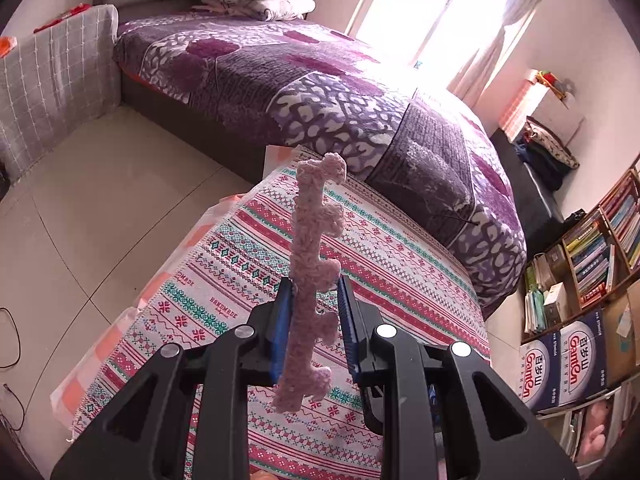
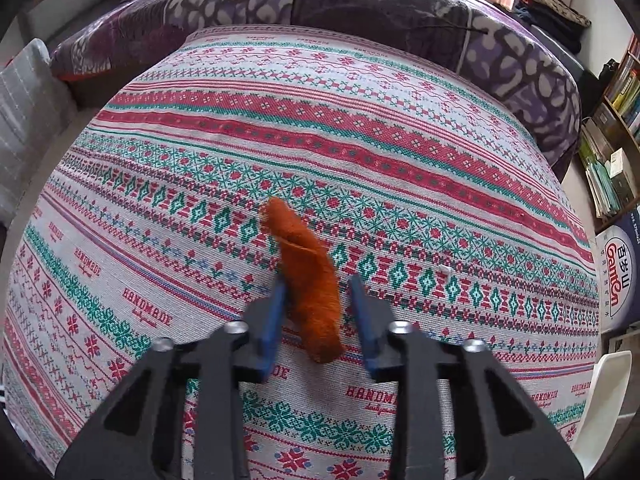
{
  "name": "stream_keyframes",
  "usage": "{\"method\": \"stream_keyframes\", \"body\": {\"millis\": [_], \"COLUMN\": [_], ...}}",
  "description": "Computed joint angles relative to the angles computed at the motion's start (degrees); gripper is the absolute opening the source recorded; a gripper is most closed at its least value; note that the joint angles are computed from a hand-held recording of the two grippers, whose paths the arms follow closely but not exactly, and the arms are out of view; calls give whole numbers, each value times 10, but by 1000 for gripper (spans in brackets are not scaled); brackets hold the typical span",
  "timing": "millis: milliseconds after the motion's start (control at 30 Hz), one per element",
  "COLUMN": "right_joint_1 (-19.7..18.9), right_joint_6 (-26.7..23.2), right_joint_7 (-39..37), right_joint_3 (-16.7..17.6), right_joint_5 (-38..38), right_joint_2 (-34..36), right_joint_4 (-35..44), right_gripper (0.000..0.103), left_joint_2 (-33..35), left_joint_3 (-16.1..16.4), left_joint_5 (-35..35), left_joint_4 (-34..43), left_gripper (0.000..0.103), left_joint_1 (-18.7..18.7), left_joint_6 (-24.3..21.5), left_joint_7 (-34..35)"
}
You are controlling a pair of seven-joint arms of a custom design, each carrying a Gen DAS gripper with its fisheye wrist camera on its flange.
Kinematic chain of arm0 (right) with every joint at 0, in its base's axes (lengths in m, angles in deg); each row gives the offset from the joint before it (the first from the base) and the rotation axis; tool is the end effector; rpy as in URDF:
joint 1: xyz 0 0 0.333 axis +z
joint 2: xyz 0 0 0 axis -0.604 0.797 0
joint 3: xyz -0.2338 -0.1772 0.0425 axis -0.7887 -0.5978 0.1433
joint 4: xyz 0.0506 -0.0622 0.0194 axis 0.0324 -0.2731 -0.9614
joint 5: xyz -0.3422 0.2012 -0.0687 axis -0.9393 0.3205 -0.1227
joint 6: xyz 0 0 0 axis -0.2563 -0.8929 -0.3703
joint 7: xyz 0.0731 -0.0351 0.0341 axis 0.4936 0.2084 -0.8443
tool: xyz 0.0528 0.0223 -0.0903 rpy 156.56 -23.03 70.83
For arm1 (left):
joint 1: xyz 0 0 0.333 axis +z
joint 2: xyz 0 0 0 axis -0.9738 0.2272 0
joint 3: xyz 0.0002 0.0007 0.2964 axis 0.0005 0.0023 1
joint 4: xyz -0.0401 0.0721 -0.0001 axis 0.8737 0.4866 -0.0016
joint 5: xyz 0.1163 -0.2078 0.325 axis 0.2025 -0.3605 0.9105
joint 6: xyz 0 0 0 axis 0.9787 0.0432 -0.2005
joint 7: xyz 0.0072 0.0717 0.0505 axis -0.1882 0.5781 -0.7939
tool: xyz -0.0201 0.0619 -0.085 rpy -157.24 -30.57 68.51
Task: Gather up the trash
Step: 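Grasp the last orange peel with the right tool while the left tool lifts the strip, then carry the peel over the bin and open the right tool while the left tool carries the strip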
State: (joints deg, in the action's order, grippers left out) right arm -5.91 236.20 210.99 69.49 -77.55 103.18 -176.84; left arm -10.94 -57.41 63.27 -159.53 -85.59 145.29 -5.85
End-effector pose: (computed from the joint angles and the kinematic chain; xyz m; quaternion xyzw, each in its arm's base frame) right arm 0.5539 0.2778 0.2611 -0.7612 0.6083 -0.1650 0.1528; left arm 0.4714 -0.2398 0.4383 -0.8059 0.4793 -0.3059 0.1649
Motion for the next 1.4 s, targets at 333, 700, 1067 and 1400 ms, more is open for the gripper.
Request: {"method": "stream_keyframes", "body": {"millis": [333, 700, 1067, 1400], "right_joint_1": [13, -79, -205, -265], "right_joint_6": [31, 25, 55, 96], "right_joint_7": [169, 251, 224, 119], "right_joint_3": [-37, -5, 24, -6], "right_joint_5": [-150, -252, -224, -98], "right_joint_2": [-140, -283, -377, -401], "right_joint_4": [-98, -206, -315, -361], "right_gripper": [21, 21, 21, 22], "left_joint_2": [-26, -18, 66, 156], "left_joint_3": [-19, -43, -44, -30], "left_joint_5": [58, 117, 111, 141], "left_joint_4": [-8, 31, 95, 188], "left_gripper": [24, 24, 24, 24], "left_joint_1": [11, -20, -85, -152], "left_joint_6": [-25, -85, -110, -150], "left_joint_7": [-55, -86, -65, -62]}}
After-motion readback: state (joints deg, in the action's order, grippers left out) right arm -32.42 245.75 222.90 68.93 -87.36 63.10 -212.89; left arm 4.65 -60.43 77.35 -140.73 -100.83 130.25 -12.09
